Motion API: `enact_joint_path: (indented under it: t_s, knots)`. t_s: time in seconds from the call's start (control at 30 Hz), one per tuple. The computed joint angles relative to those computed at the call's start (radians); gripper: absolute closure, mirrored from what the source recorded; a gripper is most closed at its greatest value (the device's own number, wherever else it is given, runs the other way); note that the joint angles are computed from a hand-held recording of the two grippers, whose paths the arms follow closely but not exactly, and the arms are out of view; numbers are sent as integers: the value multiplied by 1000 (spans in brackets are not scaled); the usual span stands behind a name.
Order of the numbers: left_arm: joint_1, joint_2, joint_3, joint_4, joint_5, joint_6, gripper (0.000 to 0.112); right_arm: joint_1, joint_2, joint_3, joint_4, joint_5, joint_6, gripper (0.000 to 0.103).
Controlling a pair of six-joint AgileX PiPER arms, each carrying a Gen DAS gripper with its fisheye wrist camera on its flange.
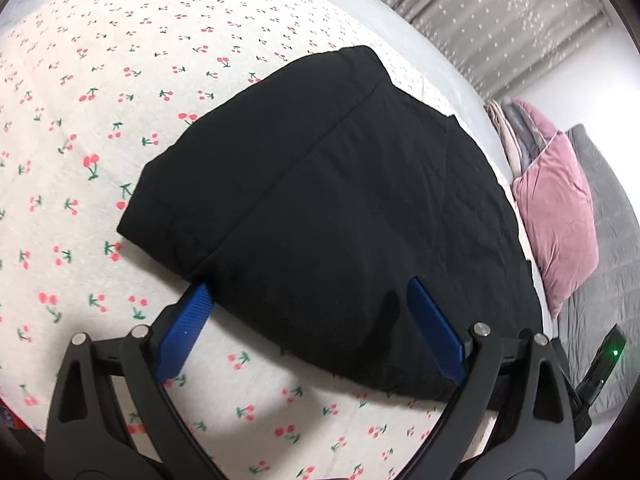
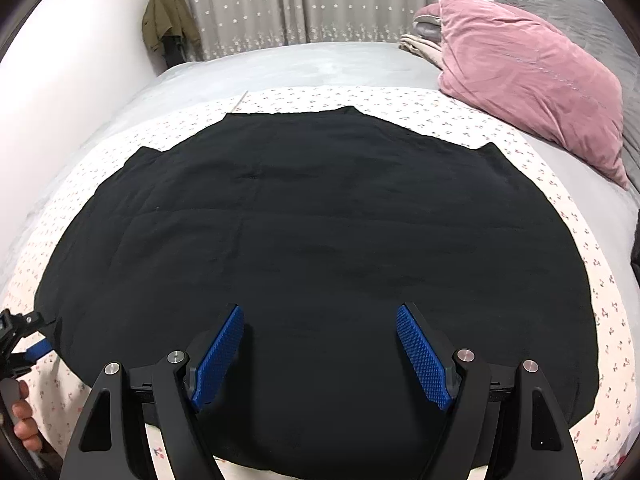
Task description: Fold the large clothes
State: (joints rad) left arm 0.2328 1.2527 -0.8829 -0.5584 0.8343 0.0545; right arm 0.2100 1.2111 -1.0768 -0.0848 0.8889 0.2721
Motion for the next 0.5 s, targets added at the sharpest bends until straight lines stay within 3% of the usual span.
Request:
enact_joint_path:
  t_s: [0.13,0.3,0.37,0.43,0.5]
  knots:
    - [-15,13,34,-36,-67,13,16,13,17,-3,15,-5,3,23]
    - [72,18,91,-263,-91,158,16,15,37,-3,30,-15,-5,23]
    - [109,11,103,-309,-64,185,17,15,43,-3,31,-18,-7,23]
    - [128,-5,104,-276,-33,148,26,13,44,0,35,-22,-10,23]
    - [150,7,104,-258,46,100,27,7,40,5,40,-25,-17,23]
